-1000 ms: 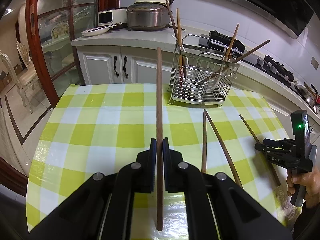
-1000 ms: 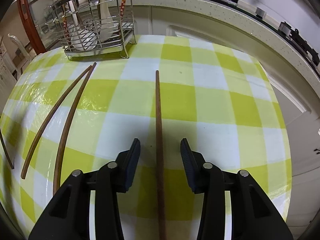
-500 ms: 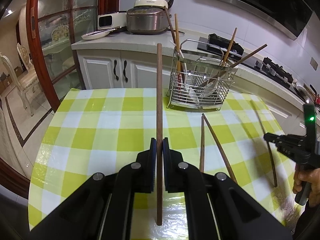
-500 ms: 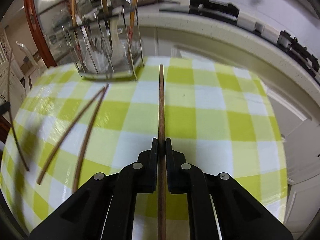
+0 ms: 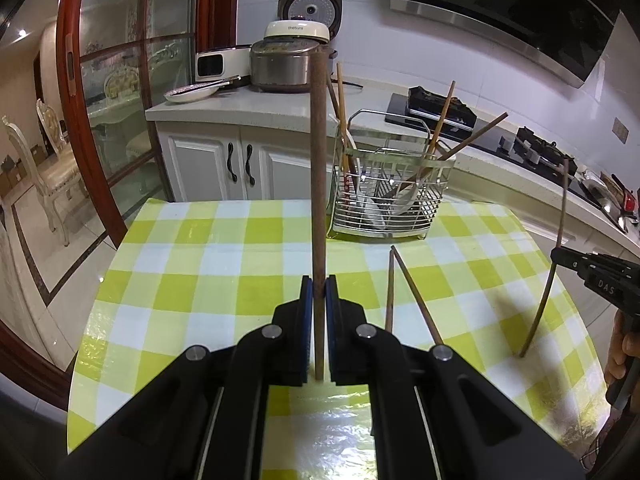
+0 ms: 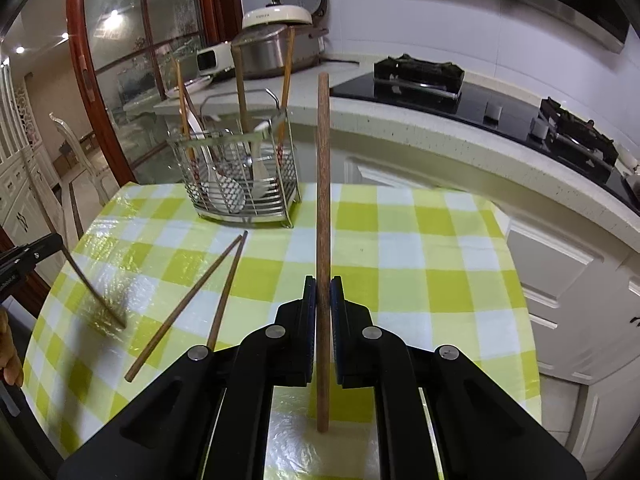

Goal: Organize utensils
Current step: 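Lift both held chopsticks up and carry them over the wire rack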

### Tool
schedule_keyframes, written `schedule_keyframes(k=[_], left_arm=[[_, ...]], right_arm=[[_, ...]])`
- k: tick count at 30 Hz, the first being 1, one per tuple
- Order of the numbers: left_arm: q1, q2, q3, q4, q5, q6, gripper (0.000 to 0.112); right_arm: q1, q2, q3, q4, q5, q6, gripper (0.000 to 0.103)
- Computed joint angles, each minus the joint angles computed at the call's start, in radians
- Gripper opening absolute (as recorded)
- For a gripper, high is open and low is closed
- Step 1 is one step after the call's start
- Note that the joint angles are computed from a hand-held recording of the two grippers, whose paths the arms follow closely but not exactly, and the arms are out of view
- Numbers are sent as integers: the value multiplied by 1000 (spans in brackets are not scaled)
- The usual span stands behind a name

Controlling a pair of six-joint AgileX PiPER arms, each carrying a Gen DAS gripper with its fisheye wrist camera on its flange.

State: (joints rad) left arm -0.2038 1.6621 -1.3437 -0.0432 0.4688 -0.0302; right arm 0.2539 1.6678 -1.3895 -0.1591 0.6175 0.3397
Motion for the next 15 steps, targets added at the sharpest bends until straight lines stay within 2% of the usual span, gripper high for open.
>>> schedule_keyframes(k=[10,15], left_arm=[[-9,-30,21,-11,-2,0,7],[-9,-36,23,-21,-2,8,7]], right_arm=[[23,-74,52,-66,-30,60,8],[56,-100,74,-159,-54,140,8]])
